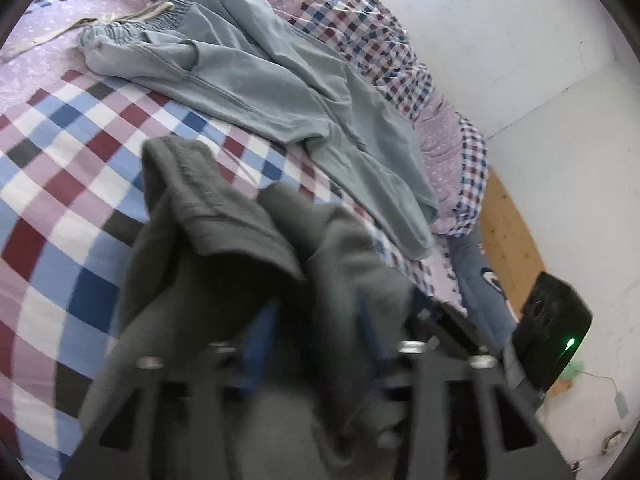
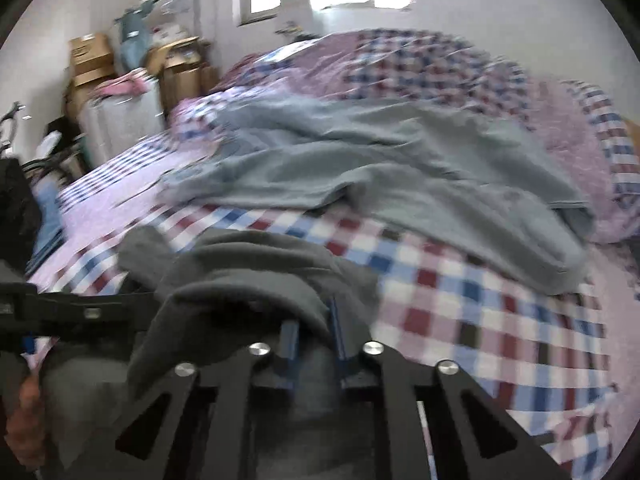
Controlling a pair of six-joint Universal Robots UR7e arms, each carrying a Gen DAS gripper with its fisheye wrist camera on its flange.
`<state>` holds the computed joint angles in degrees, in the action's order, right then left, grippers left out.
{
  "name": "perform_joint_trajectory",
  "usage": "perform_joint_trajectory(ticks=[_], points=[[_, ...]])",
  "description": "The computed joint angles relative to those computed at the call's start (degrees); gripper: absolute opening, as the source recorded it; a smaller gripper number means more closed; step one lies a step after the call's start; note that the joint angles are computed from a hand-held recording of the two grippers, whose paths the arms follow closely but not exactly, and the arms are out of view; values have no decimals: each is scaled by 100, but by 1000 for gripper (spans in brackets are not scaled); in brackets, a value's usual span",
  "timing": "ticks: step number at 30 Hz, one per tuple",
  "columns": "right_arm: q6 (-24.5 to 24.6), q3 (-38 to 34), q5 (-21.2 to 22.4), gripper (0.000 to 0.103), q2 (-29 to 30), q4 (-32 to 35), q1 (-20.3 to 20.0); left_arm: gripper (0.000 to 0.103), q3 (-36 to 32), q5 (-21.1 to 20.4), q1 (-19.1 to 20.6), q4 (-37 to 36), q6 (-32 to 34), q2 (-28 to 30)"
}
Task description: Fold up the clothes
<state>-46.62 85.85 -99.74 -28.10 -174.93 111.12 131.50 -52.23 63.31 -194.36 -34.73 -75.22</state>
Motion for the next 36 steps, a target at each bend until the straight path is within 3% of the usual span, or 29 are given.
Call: perform_joint_trajectory(ticks=[5, 8, 15, 19, 21, 23, 25, 27, 30, 33, 36], points=[[412, 12, 91, 1, -182, -824, -81, 60, 168, 129, 99, -218, -389, -144], [434, -19, -89, 1, -243, -1542, -92, 60, 181, 276, 153, -31, -673, -170], [510, -355, -694, 1, -301, -3200, -165, 60, 77, 592, 67, 323, -552, -117], [547, -407, -772, 1, -396, -3654, -203, 60, 60, 652, 51, 365, -554, -96], [422, -289, -538, 2, -500, -3442, -210, 60, 59, 680, 31, 403, -606, -114], [150, 8, 254, 2, -692, -2734, -278, 60, 76, 635, 8, 255, -654, -122], [-367, 185, 681, 2, -763, -1972, -282, 60, 132, 427, -1, -242, -549, -91], [-894, 298, 741, 2, -745, -1175, -221, 60, 192, 54, 2, -979, -246, -3], [-1299, 420, 666, 2, -730, -48, -128, 60, 179, -410, -31, -1594, 214, 103], [-1650, 608, 694, 2, -755, 554, -66, 60, 8, -1270, 128, -1505, 376, 210], [-1761, 832, 831, 3, -842, 733, -87, 60, -190, -2046, 350, -1096, 209, 326]])
